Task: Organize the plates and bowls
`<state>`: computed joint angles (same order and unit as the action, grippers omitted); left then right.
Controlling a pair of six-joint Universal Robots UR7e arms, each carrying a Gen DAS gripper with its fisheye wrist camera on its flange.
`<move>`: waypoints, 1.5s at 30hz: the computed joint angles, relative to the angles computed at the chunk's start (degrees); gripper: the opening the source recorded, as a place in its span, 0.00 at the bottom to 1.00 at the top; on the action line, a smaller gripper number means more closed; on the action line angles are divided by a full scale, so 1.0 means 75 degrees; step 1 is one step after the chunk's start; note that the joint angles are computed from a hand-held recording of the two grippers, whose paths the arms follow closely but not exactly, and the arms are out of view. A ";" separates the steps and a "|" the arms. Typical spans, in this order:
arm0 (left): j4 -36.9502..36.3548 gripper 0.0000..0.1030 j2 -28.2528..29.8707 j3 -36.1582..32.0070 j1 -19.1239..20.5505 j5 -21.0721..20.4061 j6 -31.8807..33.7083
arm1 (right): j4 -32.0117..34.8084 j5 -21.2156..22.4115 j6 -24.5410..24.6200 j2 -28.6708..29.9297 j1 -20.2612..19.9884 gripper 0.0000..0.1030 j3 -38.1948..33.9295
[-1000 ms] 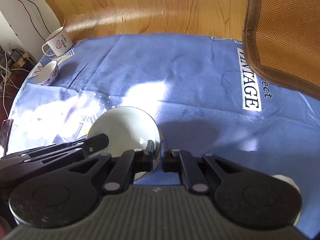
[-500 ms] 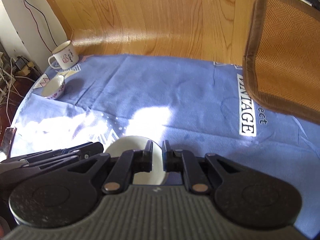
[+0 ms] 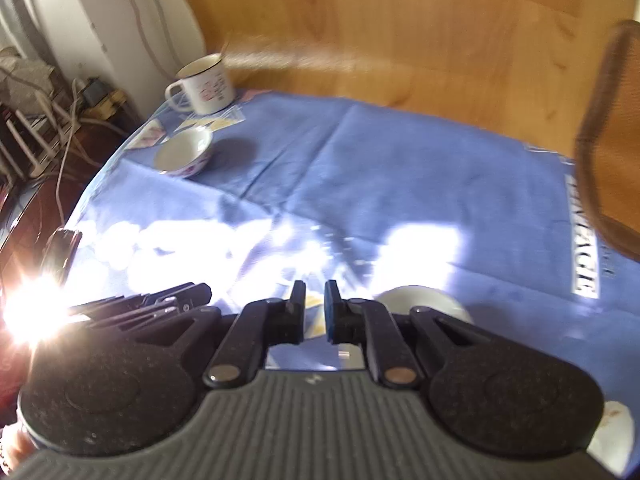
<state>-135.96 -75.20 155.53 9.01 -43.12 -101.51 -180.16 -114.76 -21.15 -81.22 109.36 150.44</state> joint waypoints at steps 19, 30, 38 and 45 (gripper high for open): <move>-0.0442 0.27 -0.2953 -0.0457 0.3850 0.1750 0.3801 | -0.0291 -0.0002 0.1588 0.4552 0.0817 0.31 -0.3455; -0.3427 0.24 -0.1115 -0.1021 0.5264 0.1242 0.5876 | 0.0262 0.0111 0.1784 0.5269 0.0522 0.33 -0.4344; -0.2705 0.08 -0.1633 -0.0784 0.4669 0.1022 0.5095 | 0.0341 0.0176 0.1624 0.4985 0.0653 0.08 -0.3991; -0.0533 0.08 -0.2172 -0.0560 0.2785 0.0939 0.3080 | 0.0359 -0.0075 0.1390 0.3418 0.0804 0.08 -0.2790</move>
